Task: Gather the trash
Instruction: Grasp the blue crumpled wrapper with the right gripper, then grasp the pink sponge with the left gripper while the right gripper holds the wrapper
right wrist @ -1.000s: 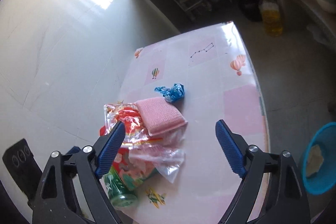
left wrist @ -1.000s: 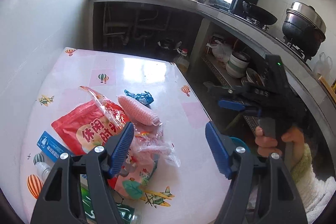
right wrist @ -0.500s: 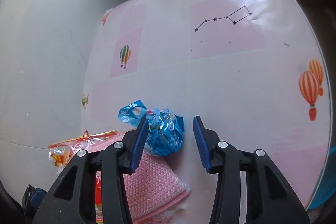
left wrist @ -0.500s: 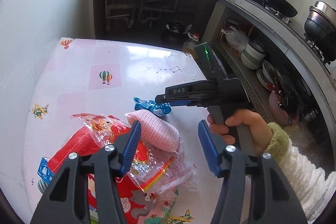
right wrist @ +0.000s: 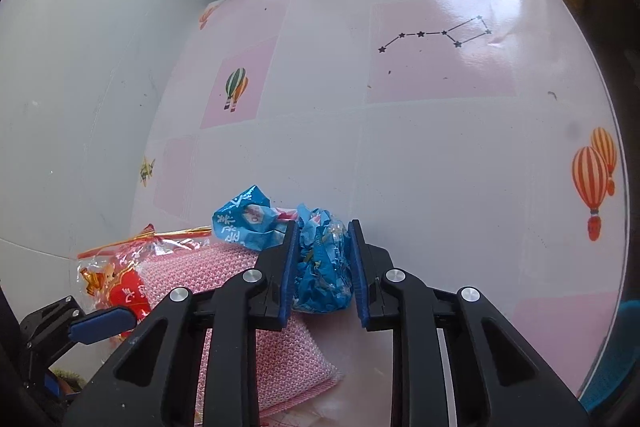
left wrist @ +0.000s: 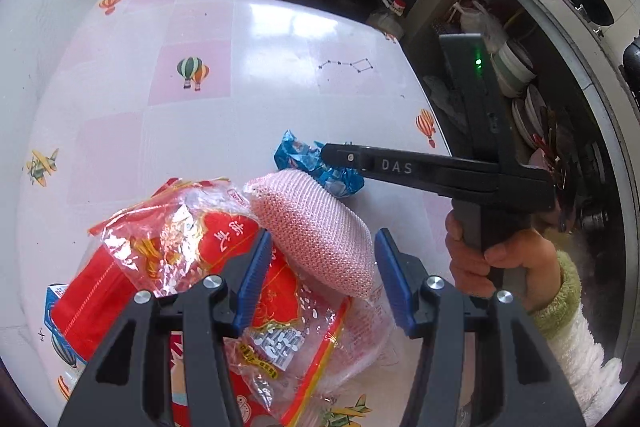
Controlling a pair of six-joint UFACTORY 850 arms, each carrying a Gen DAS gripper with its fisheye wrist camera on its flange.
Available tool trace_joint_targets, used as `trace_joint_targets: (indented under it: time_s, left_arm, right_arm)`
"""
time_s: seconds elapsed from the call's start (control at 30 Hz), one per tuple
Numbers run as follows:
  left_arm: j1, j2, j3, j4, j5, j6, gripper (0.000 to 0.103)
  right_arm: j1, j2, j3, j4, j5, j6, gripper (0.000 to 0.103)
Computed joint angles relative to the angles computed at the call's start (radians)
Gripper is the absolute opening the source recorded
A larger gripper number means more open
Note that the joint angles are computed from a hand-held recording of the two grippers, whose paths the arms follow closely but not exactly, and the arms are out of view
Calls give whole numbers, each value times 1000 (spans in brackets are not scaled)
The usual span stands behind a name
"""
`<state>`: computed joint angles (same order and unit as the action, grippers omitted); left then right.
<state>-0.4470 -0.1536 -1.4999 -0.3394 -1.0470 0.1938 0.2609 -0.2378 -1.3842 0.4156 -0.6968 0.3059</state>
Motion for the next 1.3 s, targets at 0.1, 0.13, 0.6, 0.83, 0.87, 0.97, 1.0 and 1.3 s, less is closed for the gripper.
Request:
trace_joint_targets:
  time_s: [0.1, 0.13, 0.6, 0.83, 0.87, 0.97, 1.0, 1.3]
  left_arm:
    - [-24, -24, -13, 28, -29, -10, 52]
    - [-33, -32, -16, 38, -38, -15, 52]
    - [-147, -91, -47, 94, -76, -31, 52]
    - [-198, -105, -45, 96, -86, -78, 70]
    - [-205, -108, -47, 94, -89, -88, 72]
    - [-228, -118, -55, 87, -94, -113, 79]
    - [-235, -120, -55, 86, -95, -124, 82]
    - [-320, -80, -6, 136, 14, -142, 86]
  right_arm:
    - [-2, 30, 31, -39, 11, 37, 22]
    - [-4, 42, 46, -45, 17, 44, 22]
    - [-30, 331, 347, -190, 126, 329, 21]
    - [-32, 527, 492, -358, 205, 608, 21]
    - [-25, 559, 511, -403, 202, 665, 21]
    - [10, 647, 562, -541, 172, 835, 21]
    - [24, 676, 579, -585, 160, 891, 21]
    - [102, 891, 715, -727, 99, 1167, 22]
